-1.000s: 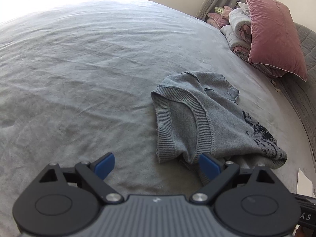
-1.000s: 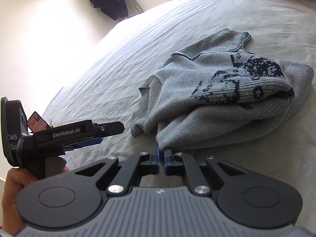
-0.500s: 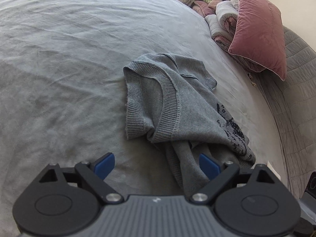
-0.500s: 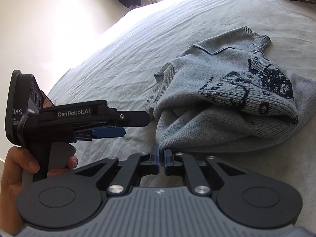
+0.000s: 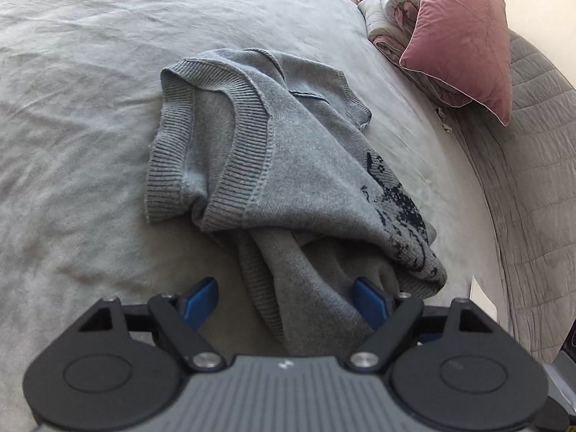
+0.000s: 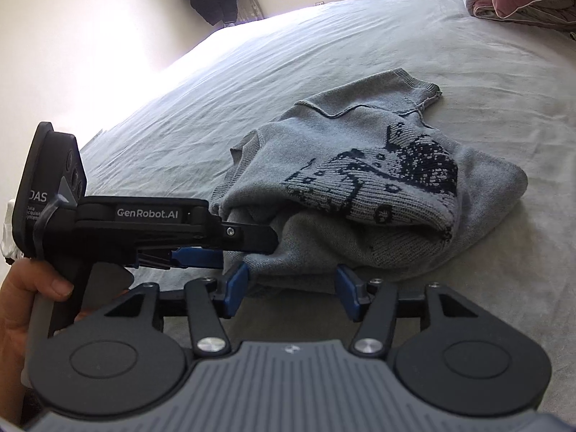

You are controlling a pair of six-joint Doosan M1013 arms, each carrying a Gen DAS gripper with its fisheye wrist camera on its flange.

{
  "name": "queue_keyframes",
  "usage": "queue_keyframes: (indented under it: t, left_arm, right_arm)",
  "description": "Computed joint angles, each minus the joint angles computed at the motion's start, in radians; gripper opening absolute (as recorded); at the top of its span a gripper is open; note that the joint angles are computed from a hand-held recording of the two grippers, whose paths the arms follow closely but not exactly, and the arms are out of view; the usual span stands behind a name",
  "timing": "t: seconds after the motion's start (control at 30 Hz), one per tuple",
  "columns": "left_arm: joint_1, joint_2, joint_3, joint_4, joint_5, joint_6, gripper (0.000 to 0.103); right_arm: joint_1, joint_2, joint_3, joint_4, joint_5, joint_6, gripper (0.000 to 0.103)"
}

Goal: Fold clothes

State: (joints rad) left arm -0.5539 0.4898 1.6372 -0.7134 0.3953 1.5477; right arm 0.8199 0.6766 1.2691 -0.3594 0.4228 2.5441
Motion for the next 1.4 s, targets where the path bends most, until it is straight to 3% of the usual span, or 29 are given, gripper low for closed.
queue_keyframes:
  t: [0.13,0.23,0.4,0.57,0.87,1.0,1.2,1.4]
  left_arm:
    - [-0.006,0.007,-0.008,-0.023,-0.006,0.042,0.072]
    - [-0.015,0.011,-0.015,0.029,-0.015,0.015,0.066]
    - [-0.036,0.009,-0.016,0.166,-0.051,-0.066,0.028]
    - [-0.057,-0.018,0.013,0.398,-0.120,-0.246,0.010]
    - [-0.071,-0.080,0.086,0.907,-0.226,-0.744,0.008]
    - [-0.063,-0.110,0.118,0.971,-0.241,-0.807,0.008]
    - [-0.059,-0.166,0.186,1.373,-0.242,-1.180,0.008]
    - [-0.021,-0.200,0.236,1.380,-0.238,-1.228,0.008]
  right_arm:
    - [-0.006,-0.019,0.034,-0.186,0.043,0.209,0.060]
    - [-0.012,-0.029,0.054,-0.290,0.079,0.356,0.061]
    - [-0.027,-0.040,0.079,-0.331,0.107,0.451,0.063]
    - [-0.035,-0.050,0.097,-0.337,0.108,0.474,0.070]
    - [-0.032,-0.043,0.081,-0.386,0.191,0.524,0.071]
    - [-0.035,-0.035,0.071,-0.378,0.207,0.518,0.071]
    - [-0.039,-0.019,0.043,-0.329,0.214,0.447,0.071]
    - [-0.044,0.015,-0.008,-0.219,0.188,0.319,0.071]
